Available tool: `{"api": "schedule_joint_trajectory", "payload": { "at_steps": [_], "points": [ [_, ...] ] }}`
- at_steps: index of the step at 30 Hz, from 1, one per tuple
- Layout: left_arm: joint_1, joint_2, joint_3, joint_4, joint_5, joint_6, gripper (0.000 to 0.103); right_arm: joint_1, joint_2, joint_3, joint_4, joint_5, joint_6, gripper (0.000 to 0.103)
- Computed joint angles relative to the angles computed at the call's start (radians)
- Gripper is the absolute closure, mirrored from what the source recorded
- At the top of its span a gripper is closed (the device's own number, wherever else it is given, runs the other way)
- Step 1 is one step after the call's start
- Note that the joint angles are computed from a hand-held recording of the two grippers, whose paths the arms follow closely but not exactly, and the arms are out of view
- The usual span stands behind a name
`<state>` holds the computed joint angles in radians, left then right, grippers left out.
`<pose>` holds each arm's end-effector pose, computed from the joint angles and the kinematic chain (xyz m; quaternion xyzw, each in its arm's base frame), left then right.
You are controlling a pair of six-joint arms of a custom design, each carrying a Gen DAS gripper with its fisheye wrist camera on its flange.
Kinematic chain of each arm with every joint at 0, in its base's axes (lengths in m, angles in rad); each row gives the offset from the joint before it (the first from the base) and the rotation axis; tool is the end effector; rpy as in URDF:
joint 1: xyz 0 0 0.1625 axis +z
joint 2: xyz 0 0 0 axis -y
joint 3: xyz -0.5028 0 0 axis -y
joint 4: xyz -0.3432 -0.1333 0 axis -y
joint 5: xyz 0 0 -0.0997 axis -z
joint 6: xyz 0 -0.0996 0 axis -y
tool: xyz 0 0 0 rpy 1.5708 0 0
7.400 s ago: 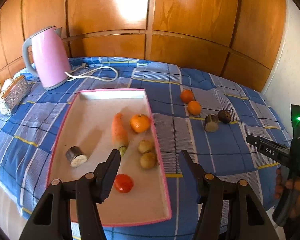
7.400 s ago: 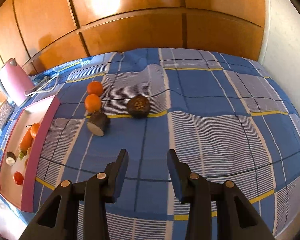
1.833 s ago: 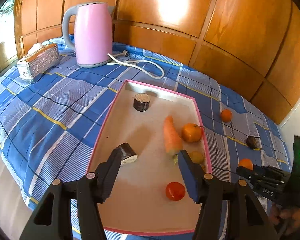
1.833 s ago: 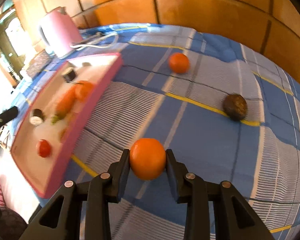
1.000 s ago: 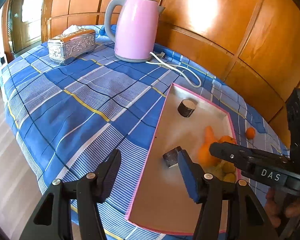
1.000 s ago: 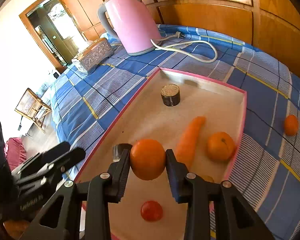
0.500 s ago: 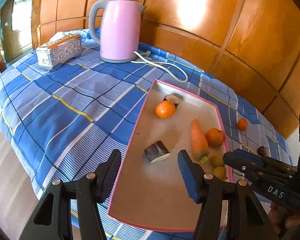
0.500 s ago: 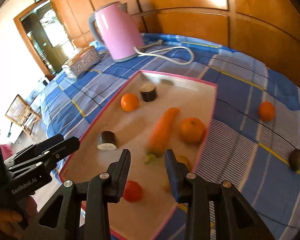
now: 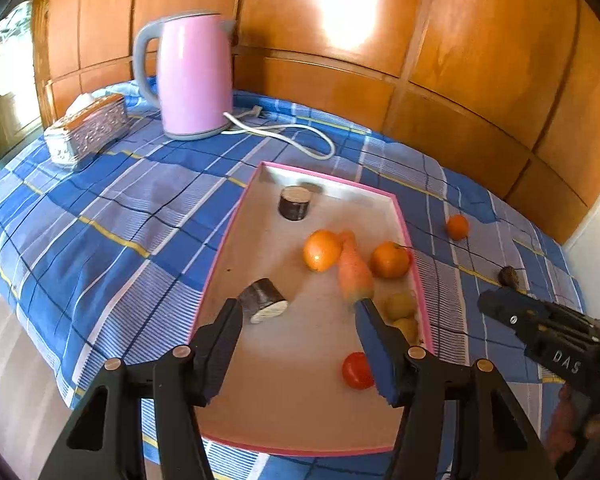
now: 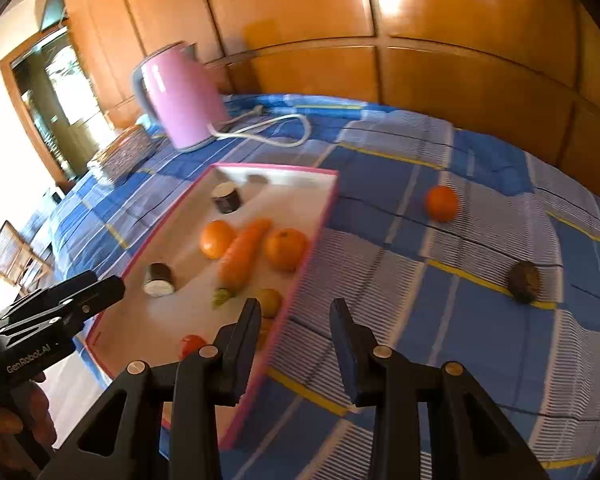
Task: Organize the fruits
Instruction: 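Move the left gripper toward the last orange while the right gripper grasps the dark round fruit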
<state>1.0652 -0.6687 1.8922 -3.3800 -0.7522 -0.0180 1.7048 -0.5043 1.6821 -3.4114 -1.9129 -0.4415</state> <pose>-0.1259 -0.6527 0.1499 0.1005 0.8801 -0.3544 0.2995 0.1936 -0.6883 0.0758 0.2113 -0.9092 0.2922 0.2082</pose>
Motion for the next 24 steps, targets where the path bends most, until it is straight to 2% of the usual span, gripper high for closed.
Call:
{"api": "schedule_joint_trajectory", "payload": {
  "at_steps": [18,24],
  "points": [
    [-0.035,0.059,-0.077,0.123,-0.060,0.062,0.043,-0.104,-0.070,0.081,-0.157,-0.110,0.096,0.064],
    [-0.040,0.079,-0.102,0.170,-0.098,0.080,0.043,-0.135,-0.070,0.054,-0.166,-0.156,0.104,0.063]
  ]
}}
